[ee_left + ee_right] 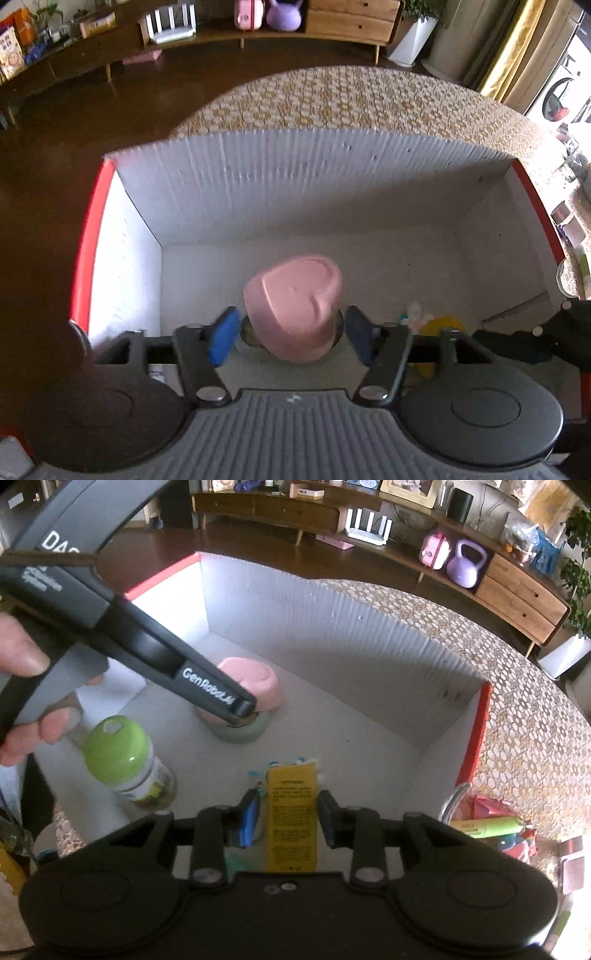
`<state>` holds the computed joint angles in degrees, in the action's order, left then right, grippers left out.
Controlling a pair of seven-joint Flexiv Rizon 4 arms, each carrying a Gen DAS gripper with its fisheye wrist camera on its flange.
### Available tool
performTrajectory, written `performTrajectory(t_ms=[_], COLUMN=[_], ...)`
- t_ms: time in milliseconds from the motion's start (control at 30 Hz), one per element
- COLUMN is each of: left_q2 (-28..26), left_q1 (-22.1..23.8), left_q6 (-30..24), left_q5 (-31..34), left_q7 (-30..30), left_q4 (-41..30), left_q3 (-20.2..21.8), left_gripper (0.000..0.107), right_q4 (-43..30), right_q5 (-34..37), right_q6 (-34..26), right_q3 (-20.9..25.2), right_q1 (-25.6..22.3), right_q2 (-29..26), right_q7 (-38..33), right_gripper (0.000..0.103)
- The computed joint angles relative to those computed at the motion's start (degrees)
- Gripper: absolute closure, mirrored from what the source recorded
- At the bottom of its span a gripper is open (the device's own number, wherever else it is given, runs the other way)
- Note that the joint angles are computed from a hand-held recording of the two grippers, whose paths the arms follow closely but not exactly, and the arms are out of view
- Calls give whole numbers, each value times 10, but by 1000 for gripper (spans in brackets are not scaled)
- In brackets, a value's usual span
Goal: Organize rigid objects
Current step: 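Open the left tool to drop the heart case while the right drops the yellow box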
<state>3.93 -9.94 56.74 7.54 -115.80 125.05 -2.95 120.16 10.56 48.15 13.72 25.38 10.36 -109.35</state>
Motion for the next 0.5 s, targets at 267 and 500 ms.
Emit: performTrajectory(t_ms=[267,500], left_q2=[29,65], left_q1=[0,-2], left_q6=[6,-11], left_q5=[37,79], left_q7=[-34,-81], left_q4=[-2,-6], left_q3=[-10,-34], left_gripper=[39,39], right_q4=[-4,-1], right_q5=[61,97], right_q6=[-22,-47], right_q3=[-19,-34], right_q1=[1,0], right_q2=[35,85], right_q7=[-37,-59], right_gripper=[64,60])
